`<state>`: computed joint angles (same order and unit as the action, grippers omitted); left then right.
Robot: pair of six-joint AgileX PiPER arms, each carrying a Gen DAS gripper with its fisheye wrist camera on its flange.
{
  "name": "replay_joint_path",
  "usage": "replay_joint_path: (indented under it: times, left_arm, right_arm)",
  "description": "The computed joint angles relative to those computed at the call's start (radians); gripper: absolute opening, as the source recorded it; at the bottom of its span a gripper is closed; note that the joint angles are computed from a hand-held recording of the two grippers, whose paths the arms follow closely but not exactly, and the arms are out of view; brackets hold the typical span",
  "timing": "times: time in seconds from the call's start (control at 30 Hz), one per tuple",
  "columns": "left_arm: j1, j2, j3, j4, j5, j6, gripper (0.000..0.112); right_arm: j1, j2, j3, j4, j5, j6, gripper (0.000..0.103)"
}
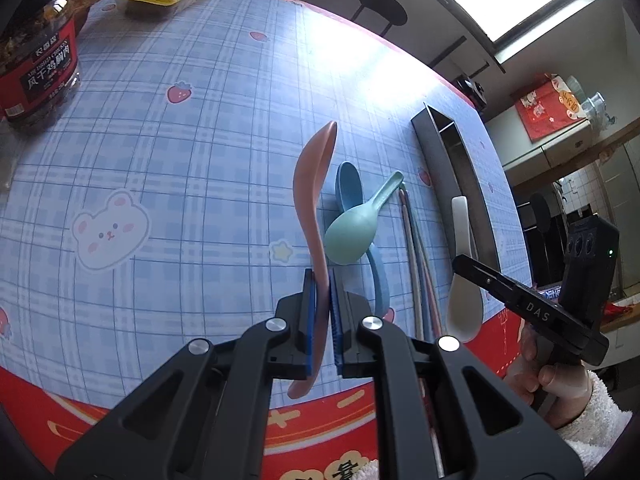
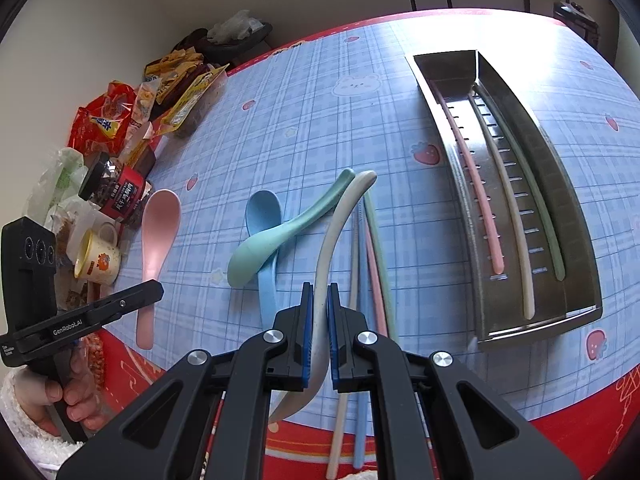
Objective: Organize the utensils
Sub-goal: 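Lift both held spoons and carry them toward the steel tray, then lower both spoons into the steel tray and open both grippers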
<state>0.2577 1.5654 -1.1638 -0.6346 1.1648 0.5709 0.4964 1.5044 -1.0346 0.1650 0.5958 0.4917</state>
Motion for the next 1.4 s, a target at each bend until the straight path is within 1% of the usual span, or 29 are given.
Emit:
replay_joint_path:
  times: [0.07, 0.13, 0.27, 0.4, 0.47, 0.6, 0.77, 0.97, 1.13, 1.23, 1.4]
  left_arm:
    - [-0.015, -0.046, 0.029, 0.012, -0.020, -0.042, 0.011]
    - [-0.041, -0.091, 0.059, 0.022, -0.038, -0.104, 0.011]
    - [-0.109, -0.156, 0.095, 0.036, -0.084, -0.229, 0.011]
    - [-0.221, -0.200, 0.113, 0.067, -0.150, -0.376, 0.011]
    - [-0.315, -0.198, 0.104, 0.101, -0.200, -0.482, 0.011]
    - [-0.445, -0.172, 0.066, 0.150, -0.259, -0.628, 0.011]
    - [-0.574, -0.071, -0.044, 0.199, -0.288, -0.757, 0.011]
    - [-0.670, 0.125, -0.267, 0.220, -0.260, -0.836, 0.011]
    - [-0.703, 0.321, -0.513, 0.207, -0.194, -0.884, 0.011]
    - [-0.717, 0.437, -0.668, 0.206, -0.144, -0.908, 0.011]
    - [-0.735, 0.639, -0.954, 0.231, -0.020, -0.981, 0.011]
  right_arm:
    - [-0.039, -0.028, 0.029, 0.060, -0.003, -0.089, 0.007]
    - [-0.092, -0.056, 0.052, 0.134, 0.012, -0.205, 0.007]
    - [-0.211, -0.097, 0.073, 0.268, 0.070, -0.433, 0.007]
    - [-0.337, -0.116, 0.059, 0.343, 0.148, -0.640, 0.007]
    - [-0.394, -0.114, 0.050, 0.374, 0.186, -0.729, 0.007]
    - [-0.493, -0.087, 0.028, 0.412, 0.247, -0.876, 0.007]
    - [-0.583, -0.039, 0.005, 0.455, 0.289, -1.010, 0.007]
    - [-0.623, 0.033, -0.036, 0.479, 0.301, -1.087, 0.007]
    - [-0.622, 0.092, -0.077, 0.482, 0.300, -1.087, 0.007]
    - [-0.624, 0.125, -0.101, 0.481, 0.306, -1.092, 0.007]
    - [-0.615, 0.171, -0.138, 0.461, 0.304, -1.091, 0.007]
